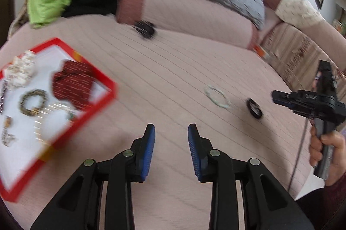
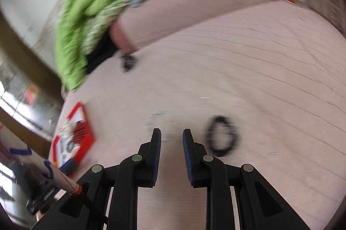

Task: Organize jewelry
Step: 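Move left tool toward jade bracelet while right tool moves toward black bracelet, then close left tool on jade bracelet while right tool grasps black bracelet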

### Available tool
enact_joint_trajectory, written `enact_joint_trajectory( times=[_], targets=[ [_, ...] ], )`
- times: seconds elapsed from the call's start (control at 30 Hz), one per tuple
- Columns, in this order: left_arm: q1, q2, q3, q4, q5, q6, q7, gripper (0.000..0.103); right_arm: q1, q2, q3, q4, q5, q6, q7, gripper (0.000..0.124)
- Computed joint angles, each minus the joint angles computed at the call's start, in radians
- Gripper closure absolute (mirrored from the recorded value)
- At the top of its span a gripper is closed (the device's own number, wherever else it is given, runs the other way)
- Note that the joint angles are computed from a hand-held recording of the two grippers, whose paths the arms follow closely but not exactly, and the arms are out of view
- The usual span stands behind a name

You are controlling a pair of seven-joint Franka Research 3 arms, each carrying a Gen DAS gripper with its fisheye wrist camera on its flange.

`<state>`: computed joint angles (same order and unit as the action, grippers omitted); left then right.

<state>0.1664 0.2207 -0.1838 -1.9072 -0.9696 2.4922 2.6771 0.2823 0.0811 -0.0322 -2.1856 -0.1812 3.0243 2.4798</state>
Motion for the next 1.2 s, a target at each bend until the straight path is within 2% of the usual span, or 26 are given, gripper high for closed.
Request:
enact_joint_trajectory(
  times=[0.07, 0.13, 0.23, 0.53, 0.7, 0.8, 0.9, 0.97, 1.03, 1.1, 1.2],
  targets=[
    [-0.021, 0.002, -0.01, -0.006, 0.025, -0.006, -0.031, 0.071, -0.028, -0.005, 0.016, -0.027, 0.091, -0.009, -0.064, 0.102],
    [-0.041, 0.01, -0.017, 0.0, 0.055, -0.007, -0.074, 0.071, -0.06, -0.002, 0.05, -0.045, 0.24, 0.005, -0.19, 0.102],
    [-0.06, 0.042, -0.03, 0.042, 0.089, -0.032, -0.142, 0.071, -0.063, -0.001, 0.047, -0.047, 0.295, -0.009, -0.258, 0.102],
    [-0.14, 0.259, -0.062, 0.319, 0.375, -0.047, -0.494, 0.071, -0.095, -0.013, 0.112, -0.058, 0.71, 0.046, -0.589, 0.098],
    [-0.212, 0.373, -0.035, 0.45, 0.589, -0.019, -0.672, 0.072, -0.074, -0.019, 0.089, -0.061, 0.709, 0.05, -0.6, 0.098],
    [-0.24, 0.366, -0.025, 0.411, 0.696, 0.091, -0.707, 0.085, -0.075, -0.023, 0.082, -0.065, 0.711, 0.048, -0.606, 0.098],
    [-0.199, 0.332, -0.075, 0.324, 0.733, 0.186, -0.663, 0.094, -0.069, -0.022, 0.06, -0.068, 0.636, 0.04, -0.541, 0.098],
    [-0.139, 0.303, -0.138, 0.263, 0.714, 0.212, -0.614, 0.096, -0.072, -0.014, 0.056, -0.061, 0.619, 0.024, -0.525, 0.098],
    [-0.071, 0.266, -0.2, 0.204, 0.656, 0.208, -0.546, 0.097, -0.071, -0.001, 0.052, -0.045, 0.592, 0.006, -0.501, 0.098],
    [-0.026, 0.236, -0.237, 0.164, 0.594, 0.185, -0.484, 0.097, -0.072, 0.017, 0.054, -0.024, 0.582, -0.014, -0.496, 0.098],
    [0.008, 0.181, -0.248, 0.104, 0.503, 0.152, -0.394, 0.097, -0.061, 0.052, 0.045, 0.018, 0.532, -0.052, -0.465, 0.098]
  ],
)
